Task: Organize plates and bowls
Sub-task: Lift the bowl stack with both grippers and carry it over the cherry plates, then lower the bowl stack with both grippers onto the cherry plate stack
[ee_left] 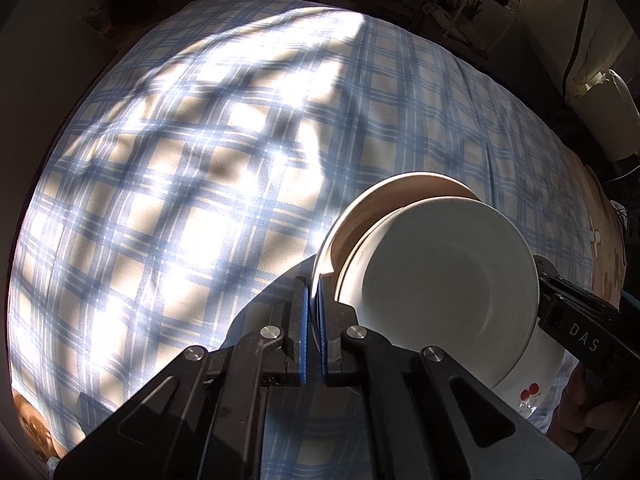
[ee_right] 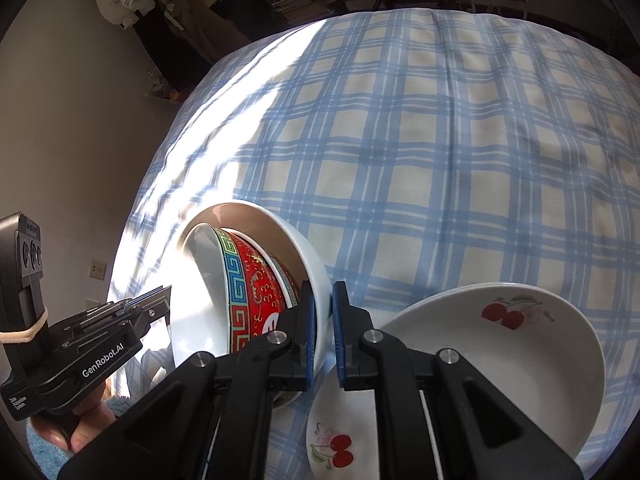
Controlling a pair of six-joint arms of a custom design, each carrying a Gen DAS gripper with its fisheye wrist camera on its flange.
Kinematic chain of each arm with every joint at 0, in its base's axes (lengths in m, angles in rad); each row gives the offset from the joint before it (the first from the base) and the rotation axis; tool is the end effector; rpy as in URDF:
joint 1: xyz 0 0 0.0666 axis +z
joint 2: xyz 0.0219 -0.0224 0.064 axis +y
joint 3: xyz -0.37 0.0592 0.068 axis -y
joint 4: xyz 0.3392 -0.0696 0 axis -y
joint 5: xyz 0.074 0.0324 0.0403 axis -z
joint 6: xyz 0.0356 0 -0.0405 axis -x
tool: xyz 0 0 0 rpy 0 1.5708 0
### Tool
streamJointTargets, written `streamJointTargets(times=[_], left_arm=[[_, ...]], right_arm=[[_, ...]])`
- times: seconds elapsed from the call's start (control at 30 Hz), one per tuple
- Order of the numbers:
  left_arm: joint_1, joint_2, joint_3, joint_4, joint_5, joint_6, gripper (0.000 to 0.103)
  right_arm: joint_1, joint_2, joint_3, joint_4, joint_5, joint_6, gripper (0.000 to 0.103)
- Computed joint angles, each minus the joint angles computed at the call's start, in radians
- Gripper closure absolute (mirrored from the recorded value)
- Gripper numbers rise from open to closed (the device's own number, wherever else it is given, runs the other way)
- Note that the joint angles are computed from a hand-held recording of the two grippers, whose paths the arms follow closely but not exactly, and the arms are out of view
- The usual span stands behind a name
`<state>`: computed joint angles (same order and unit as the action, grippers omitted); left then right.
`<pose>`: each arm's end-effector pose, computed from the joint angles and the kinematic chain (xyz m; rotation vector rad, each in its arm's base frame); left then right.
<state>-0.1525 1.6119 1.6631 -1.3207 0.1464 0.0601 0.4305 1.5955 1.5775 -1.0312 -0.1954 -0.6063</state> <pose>0.4696 -0.0778 0.4105 0.1631 2.8424 -0.2534 0.4446 0.2114 0.3982 0.1681 2.7186 0.5919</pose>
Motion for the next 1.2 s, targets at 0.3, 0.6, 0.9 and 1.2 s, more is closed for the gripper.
streamJointTargets(times=[0.3,0.6,0.9,1.2], left_arm=[[-0.003,-0.026,0.012,-0.037,0.030,-0.020,0.101],[-0.036,-0.075,0.042,-0.080,0.036,-0.027,0.101],[-0.149,-0.112,0.041,-0.109,0.026,0.022,0.102],[-0.243,-0.137,-0.034,-0.102,0.029,0.068,0.102]], right_arm=[[0.002,-0.035,0.005,-0.029,0.027,0.000,0.090],[0.006,-0.111,-0.005,-0.080,0.065,-0.022,0.091],[-0.021,-0.245,-0.082,-0.136,0.122,-0.062,0.091],[-0.069,-0.337,-0.175,-0.202,0.126,-0.074,0.090]])
